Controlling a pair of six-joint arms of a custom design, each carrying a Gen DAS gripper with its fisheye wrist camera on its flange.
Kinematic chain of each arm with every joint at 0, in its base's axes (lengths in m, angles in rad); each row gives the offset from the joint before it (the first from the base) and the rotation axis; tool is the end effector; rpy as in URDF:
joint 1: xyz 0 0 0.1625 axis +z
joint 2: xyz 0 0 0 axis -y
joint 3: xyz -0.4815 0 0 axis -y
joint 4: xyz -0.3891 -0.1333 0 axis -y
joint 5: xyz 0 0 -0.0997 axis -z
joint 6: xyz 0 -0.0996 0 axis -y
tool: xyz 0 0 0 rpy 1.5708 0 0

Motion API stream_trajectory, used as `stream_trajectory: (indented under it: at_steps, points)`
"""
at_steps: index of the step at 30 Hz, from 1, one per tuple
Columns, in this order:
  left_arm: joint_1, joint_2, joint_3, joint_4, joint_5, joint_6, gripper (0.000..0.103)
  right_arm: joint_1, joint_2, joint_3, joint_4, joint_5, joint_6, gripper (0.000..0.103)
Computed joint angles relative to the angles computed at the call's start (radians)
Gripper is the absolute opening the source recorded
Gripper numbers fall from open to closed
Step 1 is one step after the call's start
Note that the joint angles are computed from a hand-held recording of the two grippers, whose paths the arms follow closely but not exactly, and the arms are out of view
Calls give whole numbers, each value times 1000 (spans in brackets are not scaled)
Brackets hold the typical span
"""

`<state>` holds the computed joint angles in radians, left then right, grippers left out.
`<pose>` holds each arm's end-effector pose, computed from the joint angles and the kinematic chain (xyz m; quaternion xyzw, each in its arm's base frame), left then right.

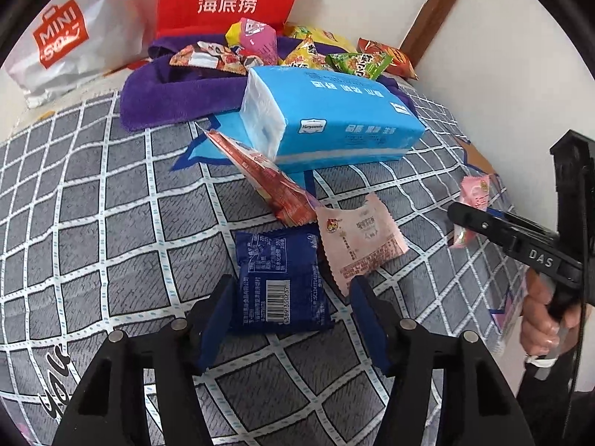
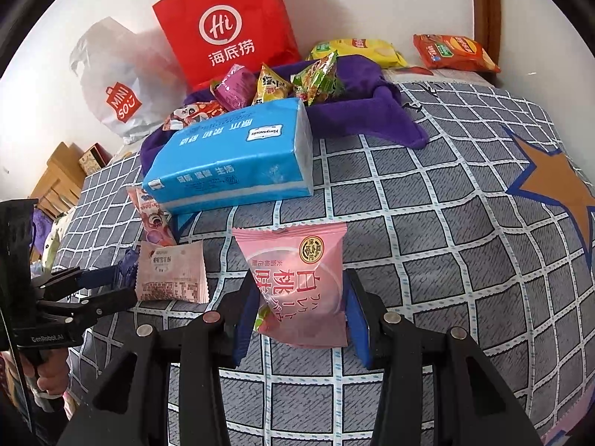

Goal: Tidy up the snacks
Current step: 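Close the right tool on the pink pastry packet while the left tool grasps the dark blue packet, then carry the pink packet over the purple cloth while the left tool carries the dark blue packet there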

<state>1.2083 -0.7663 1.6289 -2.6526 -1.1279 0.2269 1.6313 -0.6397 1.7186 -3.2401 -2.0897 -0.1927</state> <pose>-0.0897 -0.7327 0.1347 0.2587 0.9349 -0.1213 0.2106 0.1261 -0.6947 0.0906 0.0427 -0.9267 0.2644 0.2635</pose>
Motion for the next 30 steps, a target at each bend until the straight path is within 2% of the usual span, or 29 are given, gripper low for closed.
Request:
stream_trajectory:
  at_steps: [1,3,4,12,14,23,30]
  points:
    - [-4,5,8,-30,20,7,59,0,-1,2,0,-1,1,44]
    - [-14,14,27,-97,71,24,45,0,-1,6,0,-5,-1,44]
    - [-19,20,35,-129,104,32,44,1,0,6,1,-8,-3,44]
    - [-28,48,77,-309,191,118,46,-5,10,17,-29,-16,-33,44]
    - [-30,56,88,-353,202,141,46,-5,19,15,-44,-21,-47,44]
    - [-24,56,76,-341,179,111,47,-1,81,4,-209,-57,-188,44]
    - [-22,54,74,-333,169,97,48,-18,72,21,-239,-10,-166,44]
